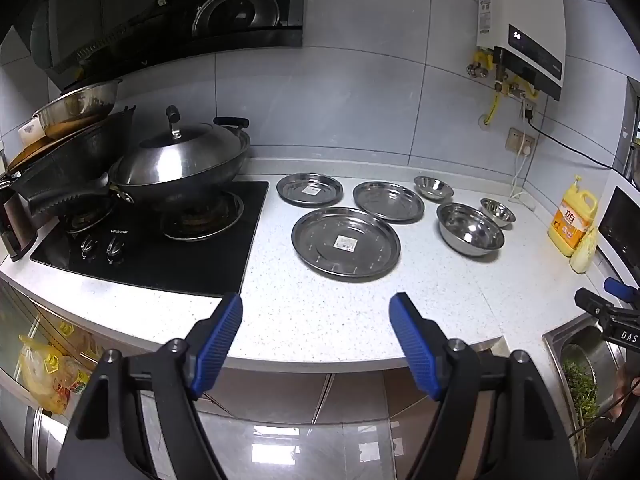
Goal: Organize plates and bowls
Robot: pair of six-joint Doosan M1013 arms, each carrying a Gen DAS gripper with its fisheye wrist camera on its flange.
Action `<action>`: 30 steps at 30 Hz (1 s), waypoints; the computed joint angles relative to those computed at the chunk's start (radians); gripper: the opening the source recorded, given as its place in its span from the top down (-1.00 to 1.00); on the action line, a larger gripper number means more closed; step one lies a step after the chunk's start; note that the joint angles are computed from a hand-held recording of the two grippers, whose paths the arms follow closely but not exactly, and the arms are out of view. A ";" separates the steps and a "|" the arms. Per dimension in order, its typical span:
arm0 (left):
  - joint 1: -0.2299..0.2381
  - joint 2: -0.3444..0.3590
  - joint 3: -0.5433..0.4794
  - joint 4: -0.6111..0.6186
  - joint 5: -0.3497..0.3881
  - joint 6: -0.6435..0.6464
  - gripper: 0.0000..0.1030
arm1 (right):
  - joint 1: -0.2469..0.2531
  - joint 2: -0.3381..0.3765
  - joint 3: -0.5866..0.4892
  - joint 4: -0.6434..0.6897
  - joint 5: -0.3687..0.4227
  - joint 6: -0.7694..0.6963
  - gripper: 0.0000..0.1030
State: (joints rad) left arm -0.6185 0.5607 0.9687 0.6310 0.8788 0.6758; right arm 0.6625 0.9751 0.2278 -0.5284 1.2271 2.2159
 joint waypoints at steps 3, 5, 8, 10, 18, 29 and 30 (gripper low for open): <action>0.001 0.000 -0.001 -0.002 0.001 0.000 -0.45 | 0.000 0.004 -0.008 0.001 0.004 -0.002 -0.98; 0.001 0.000 -0.002 -0.004 0.001 0.002 -0.45 | 0.000 0.006 -0.011 0.001 0.006 -0.004 -0.98; 0.002 0.000 -0.002 -0.006 0.002 0.004 -0.45 | 0.000 0.010 -0.019 0.003 0.009 -0.006 -0.98; 0.002 0.001 -0.004 -0.008 0.004 0.004 -0.45 | -0.001 0.013 -0.027 0.004 0.011 -0.010 -0.98; 0.002 -0.001 0.002 0.000 0.004 -0.009 -0.45 | 0.003 0.018 -0.029 0.003 0.009 -0.017 -0.98; 0.003 -0.008 0.011 0.004 0.003 -0.016 -0.45 | 0.004 0.058 -0.113 0.013 0.054 -0.045 -0.98; 0.004 -0.009 0.013 0.003 0.002 -0.017 -0.45 | 0.003 0.059 -0.116 0.013 0.056 -0.046 -0.98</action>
State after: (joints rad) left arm -0.6146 0.5513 0.9821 0.6342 0.8808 0.6584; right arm 0.6660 1.0346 0.1114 -0.5156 1.2829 2.1703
